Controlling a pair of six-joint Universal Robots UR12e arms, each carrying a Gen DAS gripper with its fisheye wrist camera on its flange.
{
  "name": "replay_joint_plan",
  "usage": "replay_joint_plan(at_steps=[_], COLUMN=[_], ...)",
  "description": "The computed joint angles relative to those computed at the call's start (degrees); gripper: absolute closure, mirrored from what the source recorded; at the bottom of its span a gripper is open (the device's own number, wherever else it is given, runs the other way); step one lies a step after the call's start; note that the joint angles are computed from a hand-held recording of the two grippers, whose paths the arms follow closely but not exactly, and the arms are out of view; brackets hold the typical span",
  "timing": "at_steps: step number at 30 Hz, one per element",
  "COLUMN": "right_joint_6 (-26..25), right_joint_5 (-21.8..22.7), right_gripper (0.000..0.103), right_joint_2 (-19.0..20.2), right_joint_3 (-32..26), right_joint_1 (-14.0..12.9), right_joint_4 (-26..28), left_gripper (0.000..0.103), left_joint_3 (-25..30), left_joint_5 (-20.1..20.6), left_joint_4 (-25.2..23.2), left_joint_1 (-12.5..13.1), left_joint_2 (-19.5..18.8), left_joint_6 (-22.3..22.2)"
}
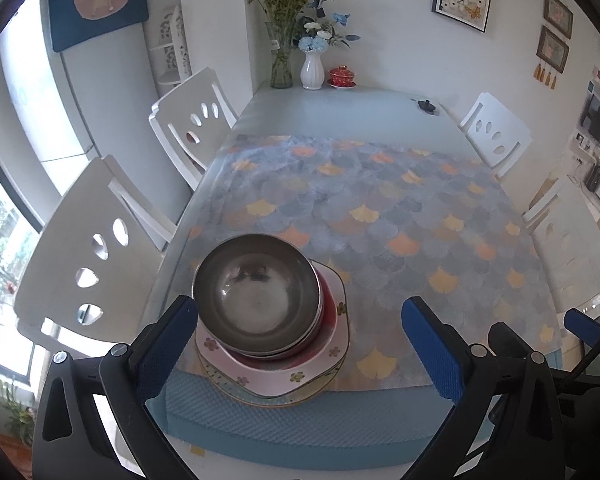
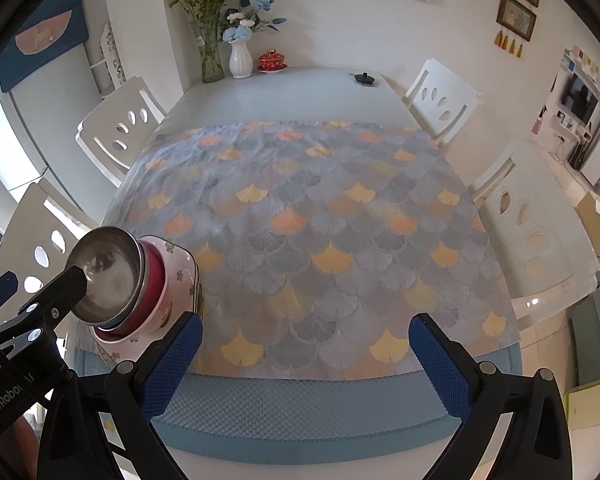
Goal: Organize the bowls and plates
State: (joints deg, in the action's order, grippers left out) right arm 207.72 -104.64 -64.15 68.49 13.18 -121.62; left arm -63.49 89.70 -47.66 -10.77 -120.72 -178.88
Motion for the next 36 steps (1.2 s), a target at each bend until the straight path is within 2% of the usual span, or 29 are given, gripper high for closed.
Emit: replay_joint_plan(at_steps=[8,12,16,20,27,33,36], right_joint_6=[0.6,0.1,0.8,1.9,3.5,3.7,2.9], right_joint_5=[-2.2,-6.9,-8.0,-7.1,-6.5,-6.5,-5.8], right_gripper=[0.0,0.0,0.0,0.0,0.0,0.0,0.0], right_joint_2=[1.6,2.6,3.2,3.7,4.9,5.4,6.0], right_joint_3=[-2.6,-4.4,-5.5,-5.9,-7.3,-8.1,-9.1], right_joint_1=[0.6,1.3,1.7,1.8,2.2,2.4,2.1], right_joint_4=[2.1,3.2,3.1,2.5,2.4,2.7,3.4], left_gripper=[0.001,0.001,0.001,0.002,0.002,0.002,0.002], left_joint_3=[1.6,2.4,4.0,4.4,4.3,5.7,6.3], left_joint_5=[-2.7,-6.3,-10.2,-8.0,-5.8,-5.2,-1.1], left_joint_4=[-0.9,-1.0,-4.4,-5.4,-3.5,-2.0,0.2], left_joint_1=[0.8,1.7,2.9,3.0,3.1,3.3,2.8], left_joint_2=[-1.3,-1.8,-2.8,-3.3,-3.5,-4.4,-5.0], left_joint_6=[1.5,1.2,-0.2,1.3,2.7,-0.9,-2.7])
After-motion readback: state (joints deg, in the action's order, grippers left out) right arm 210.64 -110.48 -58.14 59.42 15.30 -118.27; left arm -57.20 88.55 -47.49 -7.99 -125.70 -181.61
